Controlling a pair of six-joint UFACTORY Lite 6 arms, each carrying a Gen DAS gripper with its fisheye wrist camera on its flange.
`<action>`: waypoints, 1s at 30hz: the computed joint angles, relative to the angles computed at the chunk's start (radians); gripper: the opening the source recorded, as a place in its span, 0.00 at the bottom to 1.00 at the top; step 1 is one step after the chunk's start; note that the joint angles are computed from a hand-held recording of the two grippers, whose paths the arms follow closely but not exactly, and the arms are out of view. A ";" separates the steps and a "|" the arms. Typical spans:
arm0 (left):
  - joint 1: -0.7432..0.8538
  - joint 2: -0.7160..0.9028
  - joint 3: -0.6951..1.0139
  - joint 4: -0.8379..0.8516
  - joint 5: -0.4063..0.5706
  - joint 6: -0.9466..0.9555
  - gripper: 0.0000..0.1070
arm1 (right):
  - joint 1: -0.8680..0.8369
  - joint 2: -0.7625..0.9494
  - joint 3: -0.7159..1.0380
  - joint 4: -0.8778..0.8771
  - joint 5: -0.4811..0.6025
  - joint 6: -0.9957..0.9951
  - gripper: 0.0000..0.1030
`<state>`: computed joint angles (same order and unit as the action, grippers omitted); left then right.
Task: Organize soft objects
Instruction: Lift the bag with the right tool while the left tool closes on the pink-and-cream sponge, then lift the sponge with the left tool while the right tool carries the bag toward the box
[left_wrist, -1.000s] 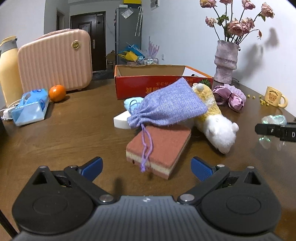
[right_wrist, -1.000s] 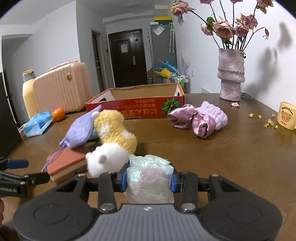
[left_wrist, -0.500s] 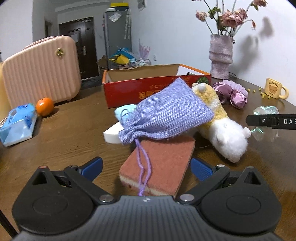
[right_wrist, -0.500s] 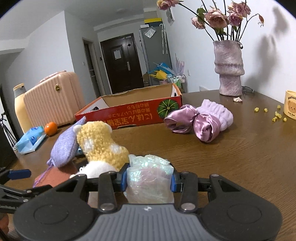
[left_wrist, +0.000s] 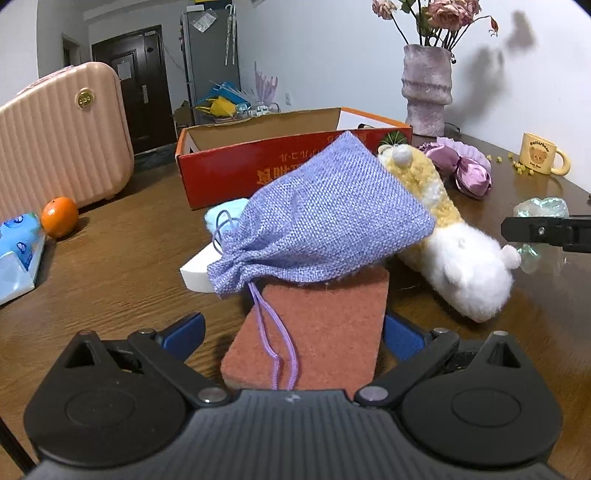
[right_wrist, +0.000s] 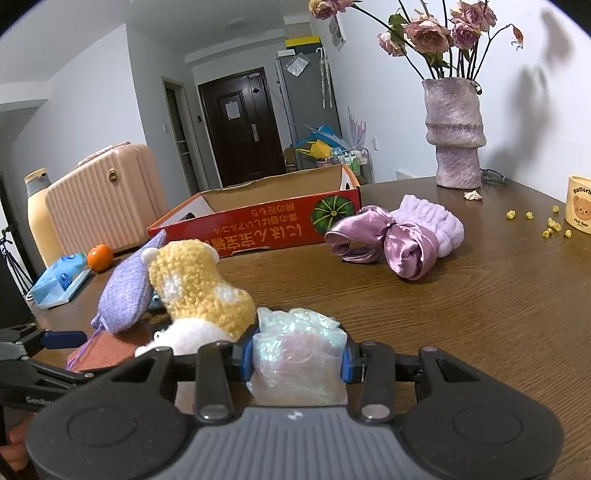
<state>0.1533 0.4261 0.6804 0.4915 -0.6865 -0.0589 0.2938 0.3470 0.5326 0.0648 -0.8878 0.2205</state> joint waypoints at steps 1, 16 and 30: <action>0.000 0.005 0.003 0.008 0.002 -0.002 0.96 | 0.002 0.002 0.003 0.006 0.001 -0.004 0.40; 0.007 0.002 -0.006 0.089 0.003 -0.027 0.73 | -0.029 0.011 -0.003 0.011 -0.037 0.011 0.40; 0.047 -0.191 -0.256 0.047 -0.186 0.027 0.70 | -0.049 0.023 0.002 0.047 -0.049 0.015 0.40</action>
